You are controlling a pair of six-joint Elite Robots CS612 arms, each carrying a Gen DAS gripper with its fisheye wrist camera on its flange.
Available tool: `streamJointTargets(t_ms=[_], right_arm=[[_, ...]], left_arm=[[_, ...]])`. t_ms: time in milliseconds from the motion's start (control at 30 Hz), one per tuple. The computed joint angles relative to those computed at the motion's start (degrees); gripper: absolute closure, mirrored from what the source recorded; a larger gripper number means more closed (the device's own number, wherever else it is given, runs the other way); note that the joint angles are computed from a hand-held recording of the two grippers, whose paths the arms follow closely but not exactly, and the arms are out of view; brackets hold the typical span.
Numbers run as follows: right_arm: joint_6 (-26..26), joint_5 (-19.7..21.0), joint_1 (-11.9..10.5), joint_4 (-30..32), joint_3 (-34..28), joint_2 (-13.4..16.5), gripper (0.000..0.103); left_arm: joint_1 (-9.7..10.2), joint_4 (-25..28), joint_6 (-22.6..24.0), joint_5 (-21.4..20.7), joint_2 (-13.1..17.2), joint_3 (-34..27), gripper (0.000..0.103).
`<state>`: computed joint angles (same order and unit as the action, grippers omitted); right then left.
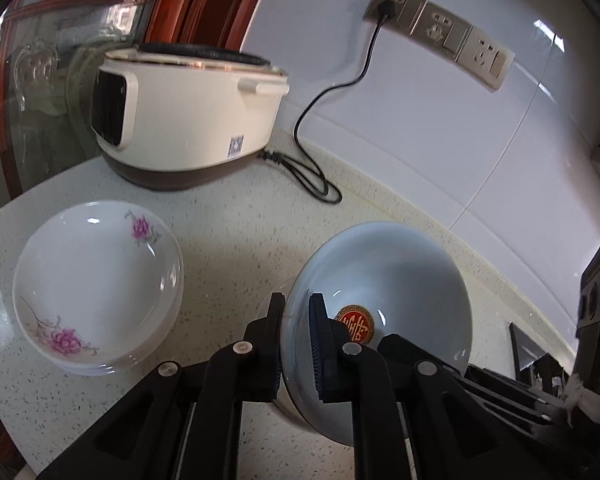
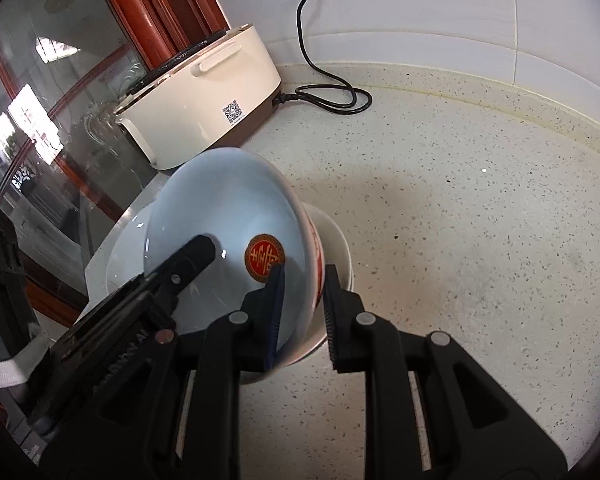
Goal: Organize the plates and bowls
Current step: 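Carry the red-banded bowl with both grippers toward the white bowl, then nest the red-banded bowl into the white bowl, gripping both rims together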
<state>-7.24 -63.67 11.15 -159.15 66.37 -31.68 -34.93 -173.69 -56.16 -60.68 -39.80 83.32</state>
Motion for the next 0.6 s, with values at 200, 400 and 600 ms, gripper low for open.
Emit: streamJointTargets(t_ms=[200, 400, 600], right_arm=[[-0.7, -0.1, 0.0, -1.0, 0.5, -0.3, 0.077], [-0.9, -1.7, 0.2, -3.7, 1.2, -0.6, 0.074], [-0.9, -3.2, 0.1, -7.6, 2.2, -0.9, 0.066]], left_arm=[[0.31, 0.8, 0.0, -1.5, 0.3, -0.3, 0.090], [0.28, 2.0, 0.8, -1.5, 0.3, -0.8, 0.086], [-0.13, 2.6, 2.4, 1.1, 0.3, -1.0, 0.082]])
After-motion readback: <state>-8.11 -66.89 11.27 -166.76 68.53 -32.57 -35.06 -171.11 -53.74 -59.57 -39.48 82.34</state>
